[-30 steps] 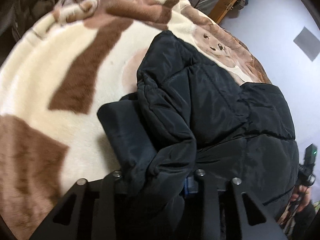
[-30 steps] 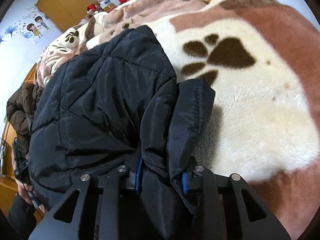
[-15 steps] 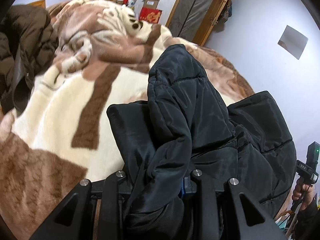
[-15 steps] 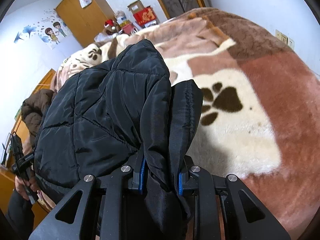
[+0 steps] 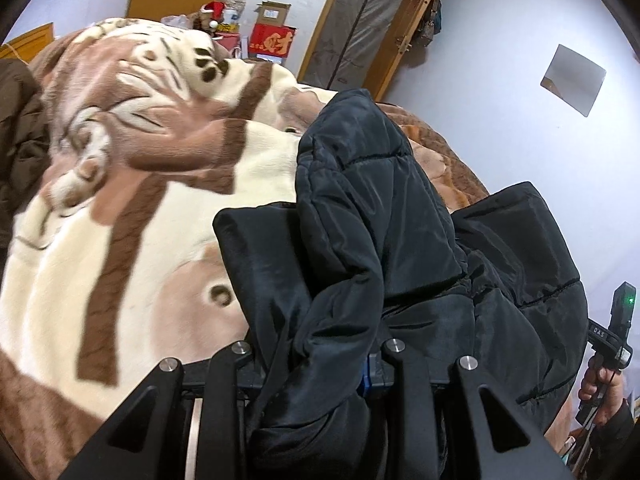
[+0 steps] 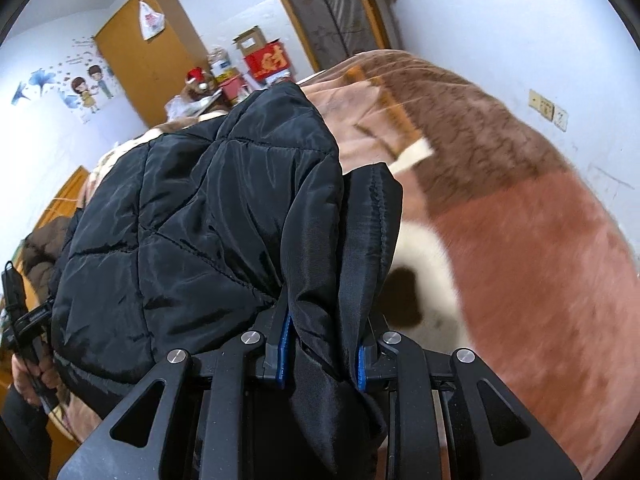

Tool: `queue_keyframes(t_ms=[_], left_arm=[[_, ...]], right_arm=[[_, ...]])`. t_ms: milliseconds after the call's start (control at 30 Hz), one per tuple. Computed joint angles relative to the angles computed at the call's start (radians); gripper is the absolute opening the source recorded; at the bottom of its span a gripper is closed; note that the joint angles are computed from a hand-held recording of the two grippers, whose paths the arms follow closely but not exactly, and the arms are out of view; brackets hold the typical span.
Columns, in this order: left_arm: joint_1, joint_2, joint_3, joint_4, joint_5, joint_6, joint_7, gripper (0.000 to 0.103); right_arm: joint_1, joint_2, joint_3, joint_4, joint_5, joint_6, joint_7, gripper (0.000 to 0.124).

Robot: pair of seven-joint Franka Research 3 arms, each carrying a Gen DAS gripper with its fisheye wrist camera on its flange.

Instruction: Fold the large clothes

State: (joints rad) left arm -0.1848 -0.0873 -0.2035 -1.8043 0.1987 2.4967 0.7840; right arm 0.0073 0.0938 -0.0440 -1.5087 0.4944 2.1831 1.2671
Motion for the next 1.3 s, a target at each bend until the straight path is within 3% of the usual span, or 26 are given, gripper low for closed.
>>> queue_keyframes(t_ms=[167, 333, 467, 600, 733, 933, 1000, 1300], left_arm=[[-0.004, 0.136, -0.001, 0.064, 0.01, 0.059, -0.006, 0.031], [-0.003, 0.204, 0.008, 0.013, -0.002, 0.111, -0.033, 0.034], [0.011, 0.188, 0.01, -0.081, -0.045, 0.202, -0.047, 0.044], [0.012, 0.164, 0.009, -0.086, -0.059, 0.173, -0.069, 0.055], [0.016, 0.094, 0.011, -0.126, -0.077, 0.144, -0.083, 0.056], [0.021, -0.032, -0.004, -0.186, 0.134, 0.124, -0.228, 0.054], [0.013, -0.07, -0.012, -0.216, 0.135, 0.137, -0.236, 0.054], [-0.066, -0.189, -0.092, -0.274, 0.154, 0.015, -0.213, 0.054]], right_arm=[[-0.017, 0.128, -0.002, 0.106, -0.017, 0.002, 0.018, 0.025], [-0.032, 0.254, 0.0, 0.17, -0.066, -0.025, 0.056, 0.031], [-0.063, 0.254, 0.018, 0.124, -0.007, 0.02, 0.039, 0.043], [-0.066, 0.247, 0.011, 0.138, -0.032, -0.01, 0.061, 0.053], [-0.061, 0.176, -0.001, 0.09, -0.059, 0.014, 0.082, 0.054], [-0.046, 0.008, -0.007, -0.08, -0.053, 0.135, 0.054, 0.054], [-0.032, -0.049, -0.004, -0.144, -0.047, 0.147, 0.027, 0.054], [0.033, -0.333, 0.005, -0.453, -0.119, 0.184, 0.034, 0.054]])
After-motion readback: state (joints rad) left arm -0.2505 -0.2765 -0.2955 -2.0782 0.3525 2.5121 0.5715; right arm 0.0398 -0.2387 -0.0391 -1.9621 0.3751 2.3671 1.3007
